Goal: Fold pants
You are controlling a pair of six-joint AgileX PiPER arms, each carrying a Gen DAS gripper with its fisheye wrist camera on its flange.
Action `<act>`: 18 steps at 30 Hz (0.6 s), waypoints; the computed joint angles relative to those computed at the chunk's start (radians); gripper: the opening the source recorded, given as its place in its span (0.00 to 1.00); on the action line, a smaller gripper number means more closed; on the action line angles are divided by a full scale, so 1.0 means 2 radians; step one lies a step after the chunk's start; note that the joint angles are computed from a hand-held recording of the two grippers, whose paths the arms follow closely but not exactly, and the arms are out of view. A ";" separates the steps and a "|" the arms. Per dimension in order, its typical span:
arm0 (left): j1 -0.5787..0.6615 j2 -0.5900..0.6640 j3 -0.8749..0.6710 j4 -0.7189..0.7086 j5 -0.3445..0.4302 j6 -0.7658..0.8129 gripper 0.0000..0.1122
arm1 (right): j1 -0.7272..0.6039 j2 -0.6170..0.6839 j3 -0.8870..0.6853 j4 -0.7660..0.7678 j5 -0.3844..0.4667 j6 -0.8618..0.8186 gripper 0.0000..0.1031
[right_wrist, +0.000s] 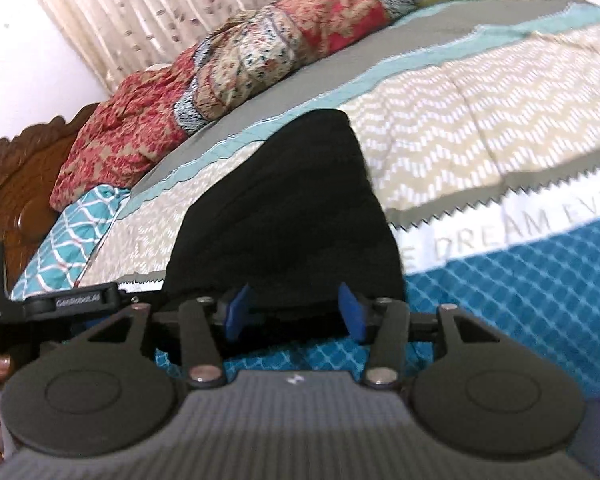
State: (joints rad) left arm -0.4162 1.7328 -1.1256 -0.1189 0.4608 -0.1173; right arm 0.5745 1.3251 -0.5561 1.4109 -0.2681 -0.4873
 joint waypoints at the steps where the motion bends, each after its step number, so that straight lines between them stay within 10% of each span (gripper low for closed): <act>1: 0.001 -0.003 0.004 0.000 0.000 -0.001 0.89 | -0.008 -0.007 0.007 -0.005 0.010 0.007 0.55; 18: -0.015 -0.053 0.072 0.038 -0.012 -0.033 0.89 | 0.002 0.005 -0.002 0.125 0.023 -0.064 0.75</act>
